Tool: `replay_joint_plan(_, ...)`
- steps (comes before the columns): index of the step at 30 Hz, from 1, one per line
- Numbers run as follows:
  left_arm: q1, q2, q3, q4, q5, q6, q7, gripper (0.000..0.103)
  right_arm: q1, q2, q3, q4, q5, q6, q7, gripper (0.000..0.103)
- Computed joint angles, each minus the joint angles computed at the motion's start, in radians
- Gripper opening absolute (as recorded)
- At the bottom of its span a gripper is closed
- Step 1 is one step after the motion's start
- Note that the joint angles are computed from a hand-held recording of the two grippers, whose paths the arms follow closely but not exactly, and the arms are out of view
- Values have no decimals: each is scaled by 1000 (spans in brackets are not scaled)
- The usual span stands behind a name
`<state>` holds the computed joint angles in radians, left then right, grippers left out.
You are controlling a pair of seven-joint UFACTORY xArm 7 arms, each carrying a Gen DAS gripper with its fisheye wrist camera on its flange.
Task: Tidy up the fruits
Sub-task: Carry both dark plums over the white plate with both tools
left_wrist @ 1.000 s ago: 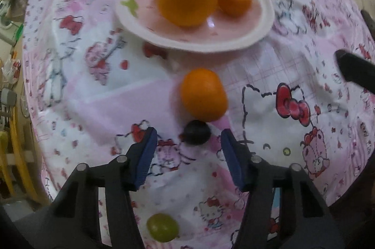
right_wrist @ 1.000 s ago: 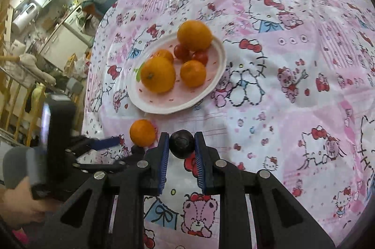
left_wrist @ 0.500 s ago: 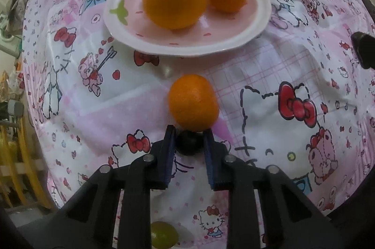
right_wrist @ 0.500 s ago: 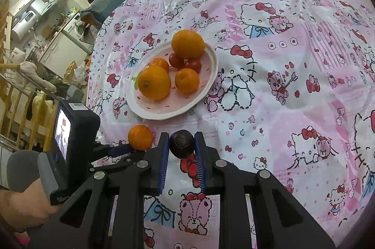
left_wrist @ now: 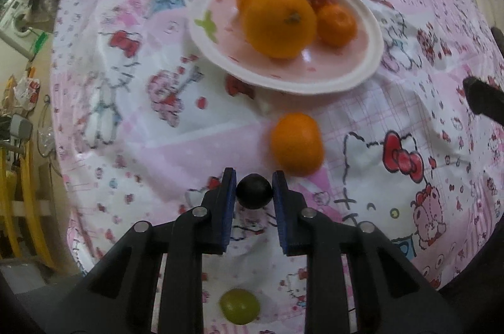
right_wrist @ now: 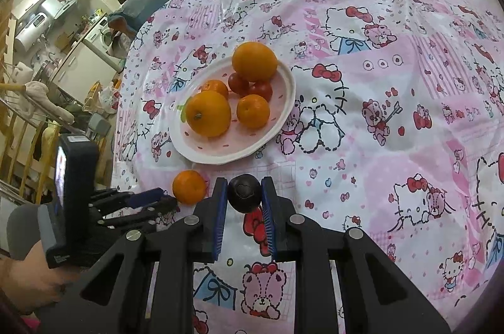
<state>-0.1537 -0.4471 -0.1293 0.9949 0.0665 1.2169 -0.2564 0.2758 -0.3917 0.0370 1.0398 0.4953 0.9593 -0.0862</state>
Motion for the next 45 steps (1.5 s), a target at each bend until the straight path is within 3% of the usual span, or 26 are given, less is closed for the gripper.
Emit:
replay_joint_plan(9, 38, -86, 24, -29, 31, -18, -14, 20, 6, 11, 4, 28, 7, -16, 7, 23)
replay_joint_plan(13, 66, -116, 33, -52, 44, -65, -17, 20, 14, 24, 7, 53, 21, -35, 6, 23)
replay_joint_plan(22, 102, -107, 52, -13, 26, -113, -19, 20, 12, 32, 0, 76, 25, -47, -3, 23)
replay_joint_plan(36, 101, 57, 64, 202, 5, -144, 52, 20, -27, 134, -10, 178, 22, -104, -36, 23)
replay_joint_plan(45, 98, 175, 84, 288, -29, -145, 89, 20, -53, 227, -7, 257, 62, -69, -56, 23)
